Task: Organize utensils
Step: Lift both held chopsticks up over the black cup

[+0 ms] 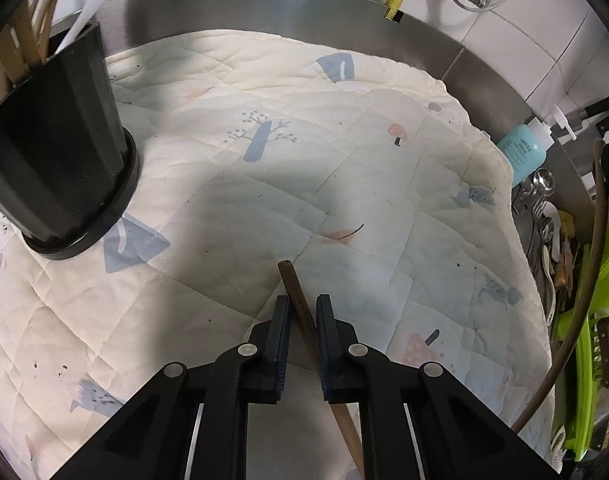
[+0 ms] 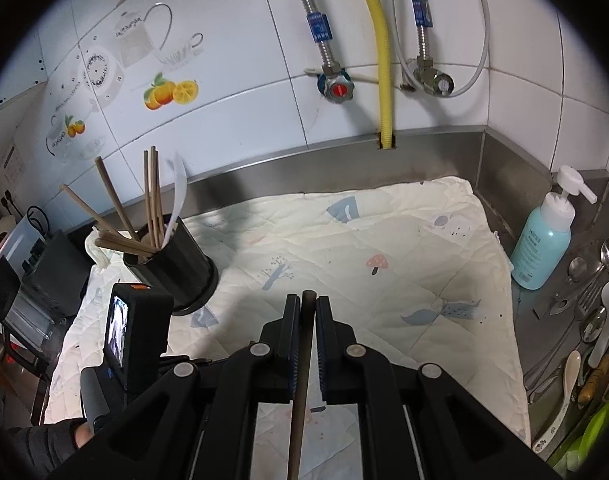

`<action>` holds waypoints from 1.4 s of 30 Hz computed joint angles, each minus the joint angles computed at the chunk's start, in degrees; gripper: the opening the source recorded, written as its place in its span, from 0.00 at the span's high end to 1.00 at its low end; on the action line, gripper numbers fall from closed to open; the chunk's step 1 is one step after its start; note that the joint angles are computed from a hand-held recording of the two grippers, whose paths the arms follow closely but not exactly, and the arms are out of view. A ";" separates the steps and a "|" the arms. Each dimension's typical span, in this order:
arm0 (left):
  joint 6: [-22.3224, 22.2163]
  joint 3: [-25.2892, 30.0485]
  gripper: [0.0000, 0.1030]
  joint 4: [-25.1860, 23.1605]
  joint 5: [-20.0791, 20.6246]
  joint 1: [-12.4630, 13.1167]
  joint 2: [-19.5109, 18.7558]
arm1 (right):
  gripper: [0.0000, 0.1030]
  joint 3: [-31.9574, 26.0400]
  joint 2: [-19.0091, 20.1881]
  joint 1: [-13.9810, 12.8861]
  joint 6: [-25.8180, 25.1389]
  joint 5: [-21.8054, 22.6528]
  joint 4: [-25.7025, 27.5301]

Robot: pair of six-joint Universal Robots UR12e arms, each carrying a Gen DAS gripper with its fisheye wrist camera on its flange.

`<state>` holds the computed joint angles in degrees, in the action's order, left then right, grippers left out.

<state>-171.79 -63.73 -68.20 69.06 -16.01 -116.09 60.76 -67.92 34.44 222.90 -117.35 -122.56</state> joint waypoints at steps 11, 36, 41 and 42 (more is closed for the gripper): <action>0.59 -4.52 0.89 8.39 -3.84 2.15 5.19 | 0.91 -1.52 0.34 1.21 -2.31 -2.39 -1.90; -4.64 -4.96 0.93 25.91 -9.31 12.63 12.54 | 0.91 -16.64 8.19 2.86 -13.91 -6.67 -8.10; -7.74 0.23 0.93 29.24 -10.14 13.80 10.07 | 0.91 -22.18 10.96 2.80 -16.18 -7.11 -7.19; -8.23 1.40 0.93 29.89 -9.89 13.88 9.46 | 0.91 -23.27 11.51 2.82 -16.57 -7.38 -7.06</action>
